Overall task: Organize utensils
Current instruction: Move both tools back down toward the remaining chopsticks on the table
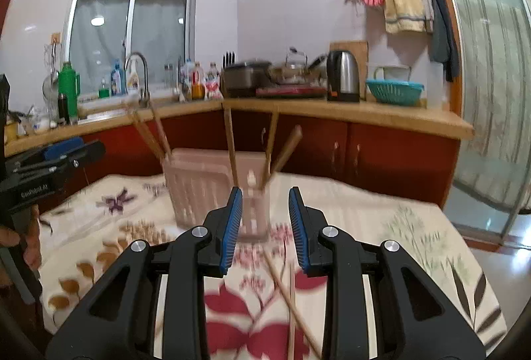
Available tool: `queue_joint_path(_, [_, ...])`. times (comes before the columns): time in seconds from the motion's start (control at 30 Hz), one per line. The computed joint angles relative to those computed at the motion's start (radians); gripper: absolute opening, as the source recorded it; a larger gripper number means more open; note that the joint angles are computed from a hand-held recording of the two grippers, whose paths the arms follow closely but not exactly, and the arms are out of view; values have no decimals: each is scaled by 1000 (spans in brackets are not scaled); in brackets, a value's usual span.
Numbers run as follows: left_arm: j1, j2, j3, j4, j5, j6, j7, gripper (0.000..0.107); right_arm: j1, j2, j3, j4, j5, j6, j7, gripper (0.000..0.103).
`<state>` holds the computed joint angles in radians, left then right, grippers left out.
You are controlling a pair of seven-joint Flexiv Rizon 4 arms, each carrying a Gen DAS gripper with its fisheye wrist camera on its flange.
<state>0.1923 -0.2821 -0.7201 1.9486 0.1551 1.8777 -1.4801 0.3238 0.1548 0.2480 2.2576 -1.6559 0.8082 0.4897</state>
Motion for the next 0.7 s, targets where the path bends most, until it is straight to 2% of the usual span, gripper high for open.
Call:
queue_joint_path(0.27, [-22, 45, 56, 141, -31, -28, 3, 73, 41, 9, 42, 102, 120, -50, 27, 29])
queue_joint_path(0.37, [-53, 56, 100, 177, -49, -40, 15, 73, 50, 13, 45, 133, 149, -57, 49, 29])
queue_joint_path(0.7, [-121, 60, 179, 243, -110, -54, 33, 73, 52, 6, 30, 205, 214, -31, 95, 29])
